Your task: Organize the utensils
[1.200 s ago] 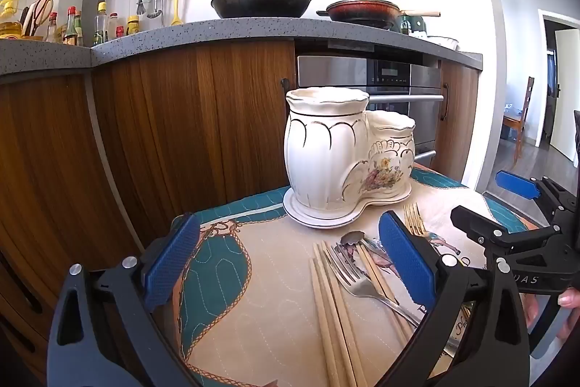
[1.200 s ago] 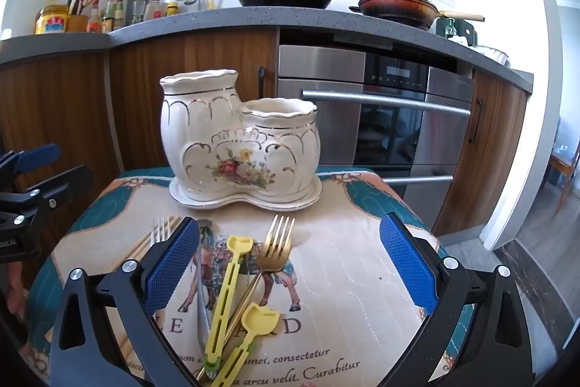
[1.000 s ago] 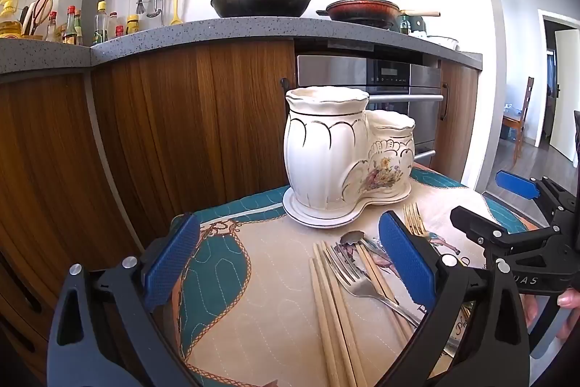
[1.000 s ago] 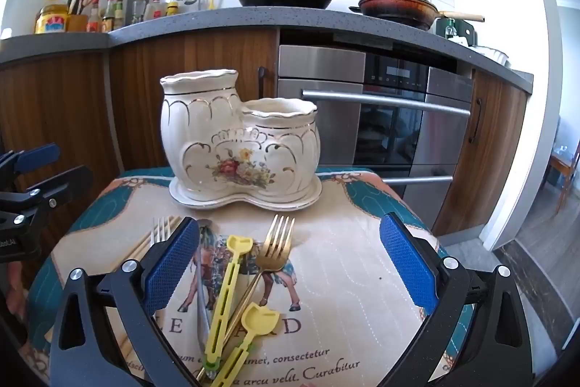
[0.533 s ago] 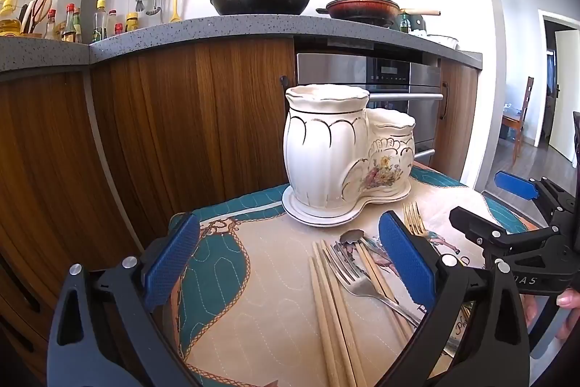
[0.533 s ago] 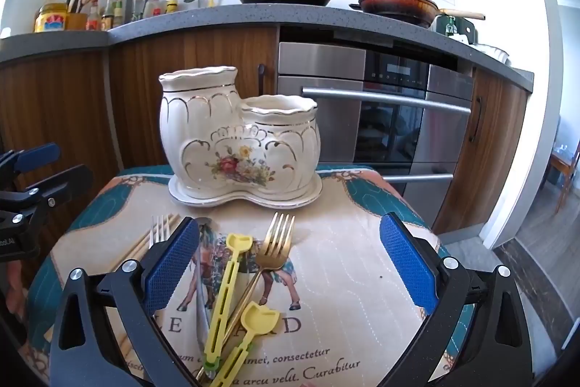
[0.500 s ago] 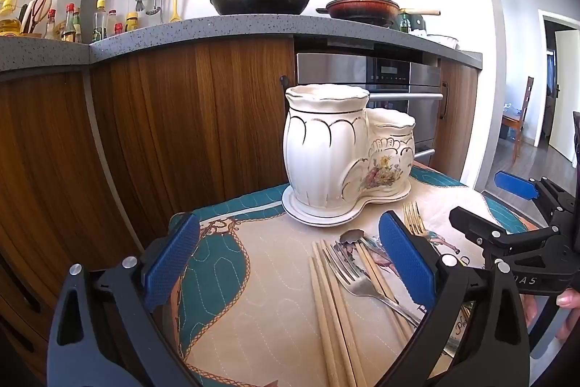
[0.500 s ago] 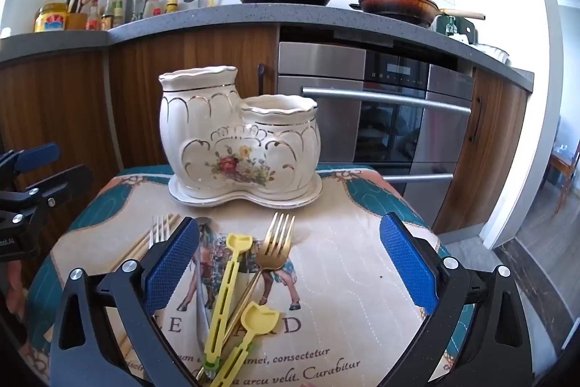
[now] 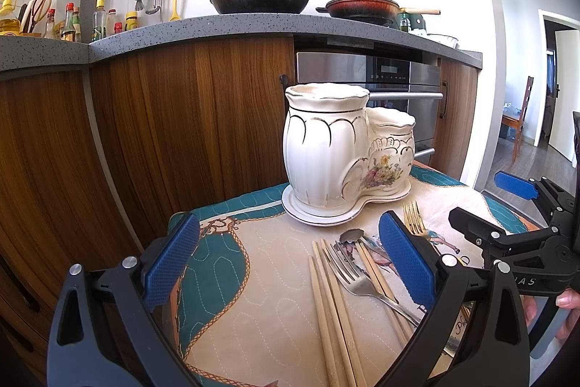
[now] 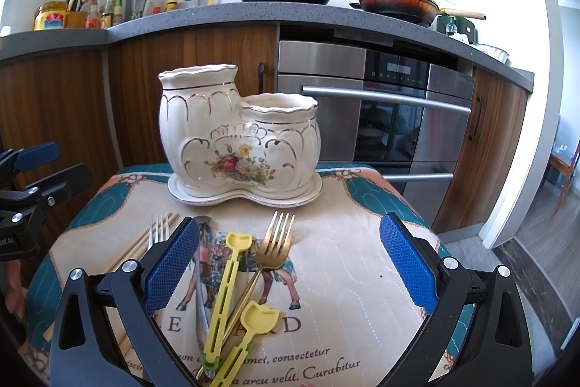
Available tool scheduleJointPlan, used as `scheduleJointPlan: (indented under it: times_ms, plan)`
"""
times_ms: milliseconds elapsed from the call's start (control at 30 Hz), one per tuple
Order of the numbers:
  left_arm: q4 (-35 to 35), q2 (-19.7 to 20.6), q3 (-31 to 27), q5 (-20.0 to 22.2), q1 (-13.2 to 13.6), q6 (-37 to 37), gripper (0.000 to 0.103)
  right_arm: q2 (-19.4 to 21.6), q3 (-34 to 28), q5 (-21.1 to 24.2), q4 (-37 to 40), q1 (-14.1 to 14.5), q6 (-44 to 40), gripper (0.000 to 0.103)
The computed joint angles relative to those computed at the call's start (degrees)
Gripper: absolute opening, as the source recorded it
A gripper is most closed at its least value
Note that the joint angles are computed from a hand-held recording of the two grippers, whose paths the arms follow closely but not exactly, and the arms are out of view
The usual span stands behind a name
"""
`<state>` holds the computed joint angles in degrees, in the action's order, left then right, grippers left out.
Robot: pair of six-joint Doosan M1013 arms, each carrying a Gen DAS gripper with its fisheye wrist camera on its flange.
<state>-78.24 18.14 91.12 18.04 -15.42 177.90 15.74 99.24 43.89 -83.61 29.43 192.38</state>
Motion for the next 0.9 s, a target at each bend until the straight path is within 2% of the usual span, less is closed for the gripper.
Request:
scheduleJointPlan:
  times_ms: [900]
  plan:
    - [0.81,0.02,-0.09,0.07,0.01,-0.83,0.098,0.13,-0.16,0.02,0.42,0.02,-0.47,0.099]
